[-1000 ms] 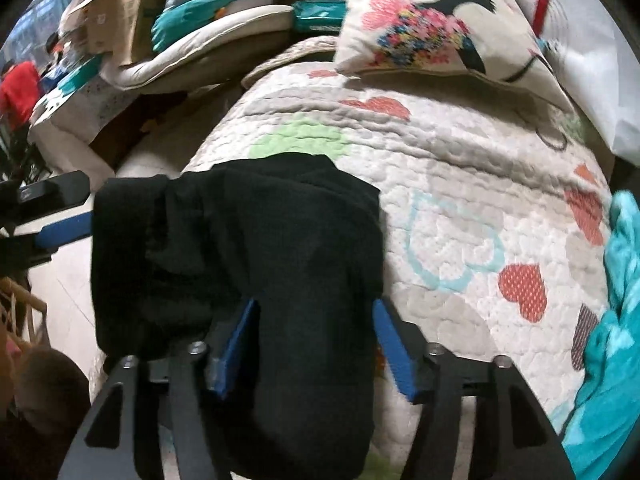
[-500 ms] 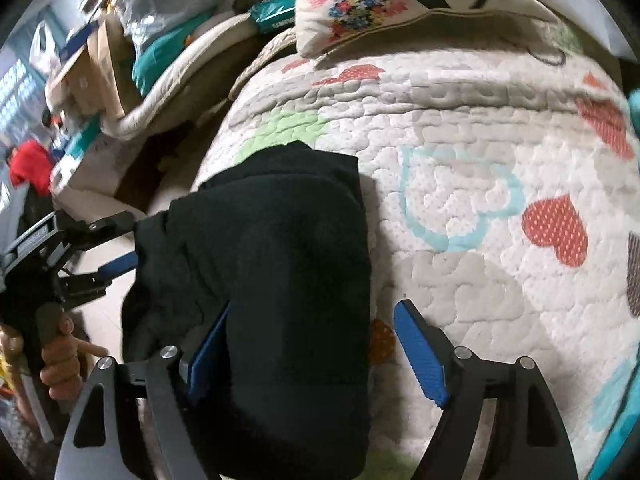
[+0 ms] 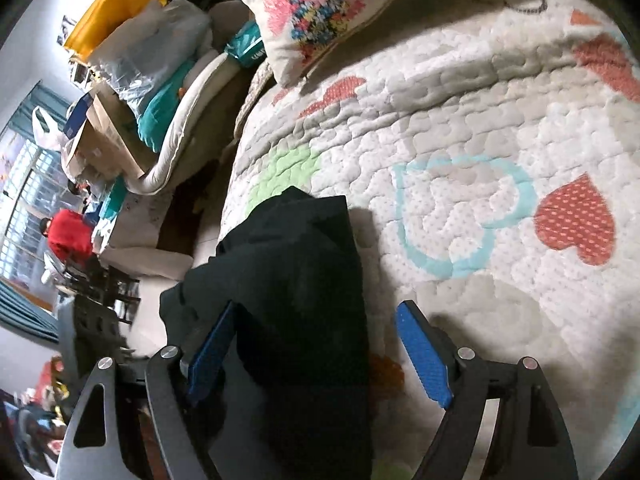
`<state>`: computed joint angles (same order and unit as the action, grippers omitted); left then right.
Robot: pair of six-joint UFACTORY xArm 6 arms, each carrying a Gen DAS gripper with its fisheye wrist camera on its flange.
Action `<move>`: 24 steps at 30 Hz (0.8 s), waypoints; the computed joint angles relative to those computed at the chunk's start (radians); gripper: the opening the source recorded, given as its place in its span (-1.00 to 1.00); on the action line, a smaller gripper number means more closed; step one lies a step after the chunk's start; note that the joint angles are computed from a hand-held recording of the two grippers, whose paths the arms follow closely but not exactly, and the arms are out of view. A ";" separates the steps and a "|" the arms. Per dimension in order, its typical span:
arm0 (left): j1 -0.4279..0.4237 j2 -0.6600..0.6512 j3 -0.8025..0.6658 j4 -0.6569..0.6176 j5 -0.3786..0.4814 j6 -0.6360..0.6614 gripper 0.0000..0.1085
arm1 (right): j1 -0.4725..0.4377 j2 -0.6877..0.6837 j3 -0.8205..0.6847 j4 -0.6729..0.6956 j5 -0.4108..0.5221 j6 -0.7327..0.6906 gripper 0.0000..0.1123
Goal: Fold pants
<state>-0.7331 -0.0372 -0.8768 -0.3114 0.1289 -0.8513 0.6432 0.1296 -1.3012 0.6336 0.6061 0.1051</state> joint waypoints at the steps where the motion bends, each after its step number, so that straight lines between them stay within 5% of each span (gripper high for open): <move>1: 0.001 0.004 -0.006 0.034 -0.002 -0.026 0.46 | -0.003 0.016 -0.014 0.027 0.009 -0.015 0.53; 4: 0.000 0.013 -0.023 0.068 0.015 -0.040 0.41 | -0.004 0.073 -0.063 0.143 0.034 -0.085 0.53; 6: -0.001 0.016 -0.043 0.053 0.050 -0.007 -0.09 | 0.001 0.112 -0.102 0.182 0.062 -0.117 0.42; 9: 0.005 0.001 -0.059 0.090 0.078 -0.013 -0.27 | -0.003 0.123 -0.130 0.168 0.088 -0.100 0.09; 12: 0.012 0.032 -0.125 0.145 0.100 -0.036 -0.28 | -0.019 0.109 -0.136 0.195 0.108 -0.132 -0.12; 24: 0.062 0.303 -0.518 0.195 0.312 0.027 -0.12 | -0.092 0.182 -0.283 0.020 0.087 -0.052 -0.08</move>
